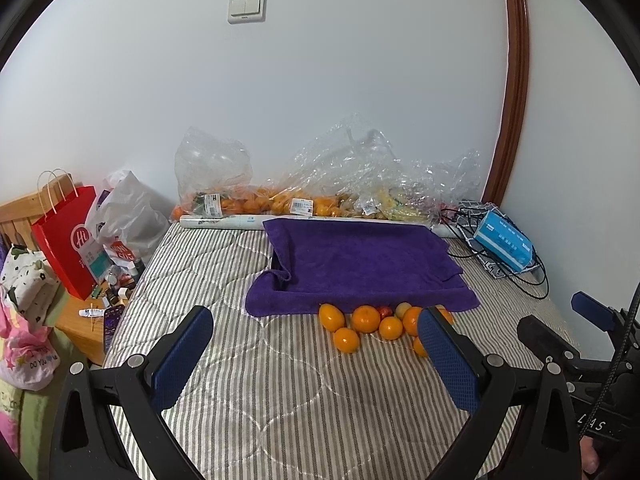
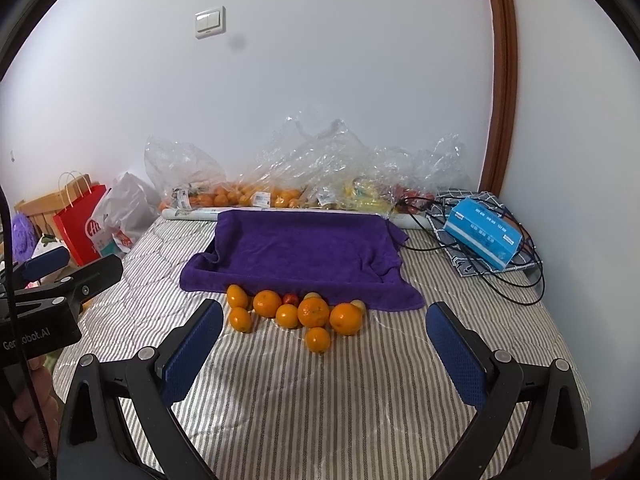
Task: Organize fruits
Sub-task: 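Grasp a small orange with the left tool while the right tool grasps a large orange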
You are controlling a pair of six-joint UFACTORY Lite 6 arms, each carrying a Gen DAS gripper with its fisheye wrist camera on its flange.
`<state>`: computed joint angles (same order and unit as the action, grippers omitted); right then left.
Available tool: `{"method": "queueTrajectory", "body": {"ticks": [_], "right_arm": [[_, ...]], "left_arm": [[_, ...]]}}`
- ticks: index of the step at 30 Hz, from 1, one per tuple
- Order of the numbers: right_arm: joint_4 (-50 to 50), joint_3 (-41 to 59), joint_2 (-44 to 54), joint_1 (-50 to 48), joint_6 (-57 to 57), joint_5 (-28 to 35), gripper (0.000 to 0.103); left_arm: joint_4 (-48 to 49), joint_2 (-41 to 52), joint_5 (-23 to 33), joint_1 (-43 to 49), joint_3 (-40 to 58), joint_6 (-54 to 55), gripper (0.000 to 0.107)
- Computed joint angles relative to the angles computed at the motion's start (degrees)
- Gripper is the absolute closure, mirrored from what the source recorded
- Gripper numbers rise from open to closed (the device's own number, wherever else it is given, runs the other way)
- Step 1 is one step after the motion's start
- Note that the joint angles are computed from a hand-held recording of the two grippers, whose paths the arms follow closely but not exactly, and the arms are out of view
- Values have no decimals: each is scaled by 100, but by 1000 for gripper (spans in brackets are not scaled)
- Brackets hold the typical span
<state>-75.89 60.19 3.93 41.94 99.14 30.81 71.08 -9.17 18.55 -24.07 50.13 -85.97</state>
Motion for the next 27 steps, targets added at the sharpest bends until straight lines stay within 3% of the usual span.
{"method": "queueTrajectory", "body": {"ticks": [9,18,27], "right_arm": [[-214,378,718,-458,113,-404,3],[-151,1084,1841,-965,-77,-853,3],[372,1895,2799,-1408,-626,-1321,5]], "left_arm": [[829,823,-281,329,348,-741,5],[1482,2210,-821,967,1073,-1231,5],[-193,3365,-1134,1351,2031,728,7]]}}
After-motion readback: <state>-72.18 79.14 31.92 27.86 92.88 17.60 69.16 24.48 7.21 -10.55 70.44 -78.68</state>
